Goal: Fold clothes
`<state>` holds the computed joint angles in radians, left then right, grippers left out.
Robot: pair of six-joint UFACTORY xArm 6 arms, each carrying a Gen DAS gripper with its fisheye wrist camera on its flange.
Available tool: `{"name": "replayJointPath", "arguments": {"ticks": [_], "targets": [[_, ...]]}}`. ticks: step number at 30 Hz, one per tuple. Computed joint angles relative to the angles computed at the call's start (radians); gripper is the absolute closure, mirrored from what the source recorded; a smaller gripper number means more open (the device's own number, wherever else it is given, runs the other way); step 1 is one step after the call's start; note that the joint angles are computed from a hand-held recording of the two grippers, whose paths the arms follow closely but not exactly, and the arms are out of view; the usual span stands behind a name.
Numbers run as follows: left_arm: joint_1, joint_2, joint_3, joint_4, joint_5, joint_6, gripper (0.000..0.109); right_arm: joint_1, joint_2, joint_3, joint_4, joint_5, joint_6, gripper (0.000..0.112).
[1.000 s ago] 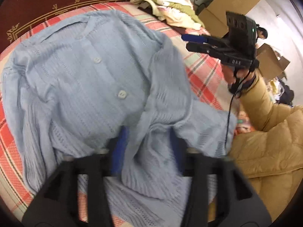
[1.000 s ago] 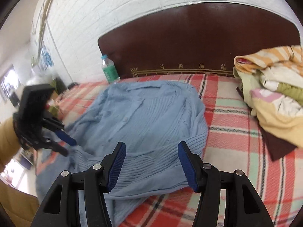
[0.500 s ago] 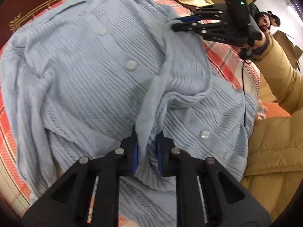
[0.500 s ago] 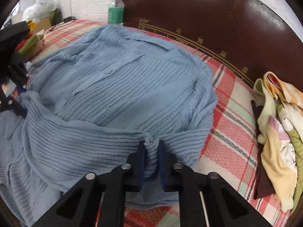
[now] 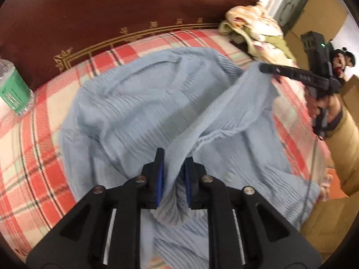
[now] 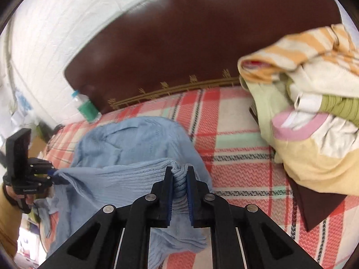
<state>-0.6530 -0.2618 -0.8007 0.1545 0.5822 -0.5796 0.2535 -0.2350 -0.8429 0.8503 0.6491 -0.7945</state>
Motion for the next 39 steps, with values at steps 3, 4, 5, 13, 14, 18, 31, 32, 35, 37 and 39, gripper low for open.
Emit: {"name": "replayJointPath", "arguments": {"ticks": [3, 4, 5, 13, 14, 18, 31, 32, 35, 37, 39], "targets": [[0.02, 0.013, 0.0, -0.038, -0.009, 0.039, 0.059, 0.016, 0.023, 0.01, -0.043, -0.035, 0.029, 0.101], [0.02, 0.0, 0.011, -0.027, -0.008, 0.036, 0.046, 0.015, 0.021, 0.018, -0.039, -0.042, 0.027, 0.101], [0.021, -0.013, 0.023, -0.017, -0.007, 0.034, 0.044, 0.006, 0.018, 0.021, -0.028, -0.035, 0.02, 0.1], [0.006, -0.095, 0.112, -0.071, -0.043, 0.126, 0.04, 0.003, -0.053, 0.068, 0.019, -0.092, -0.026, 0.086], [-0.003, -0.09, 0.109, -0.052, -0.032, 0.135, 0.04, 0.017, -0.074, 0.08, 0.031, -0.105, -0.043, 0.084], [-0.003, -0.05, 0.081, -0.059, 0.022, 0.192, 0.04, 0.084, -0.143, 0.119, 0.033, -0.132, -0.101, 0.082], [0.082, -0.045, 0.085, -0.317, 0.012, 0.347, 0.076, 0.353, 0.091, -0.031, 0.01, -0.047, -0.179, 0.082], [0.082, -0.043, 0.082, -0.309, 0.018, 0.342, 0.076, 0.367, 0.107, -0.038, 0.005, -0.062, -0.18, 0.085], [0.082, -0.037, 0.076, -0.282, 0.032, 0.321, 0.076, 0.389, 0.112, -0.03, -0.047, -0.09, -0.144, 0.106], [0.084, -0.039, 0.077, -0.258, 0.026, 0.303, 0.091, 0.398, 0.081, -0.006, -0.032, -0.084, -0.181, 0.107], [0.093, -0.04, 0.072, -0.213, 0.019, 0.264, 0.096, 0.406, 0.04, 0.025, -0.055, -0.072, -0.203, 0.107]]}}
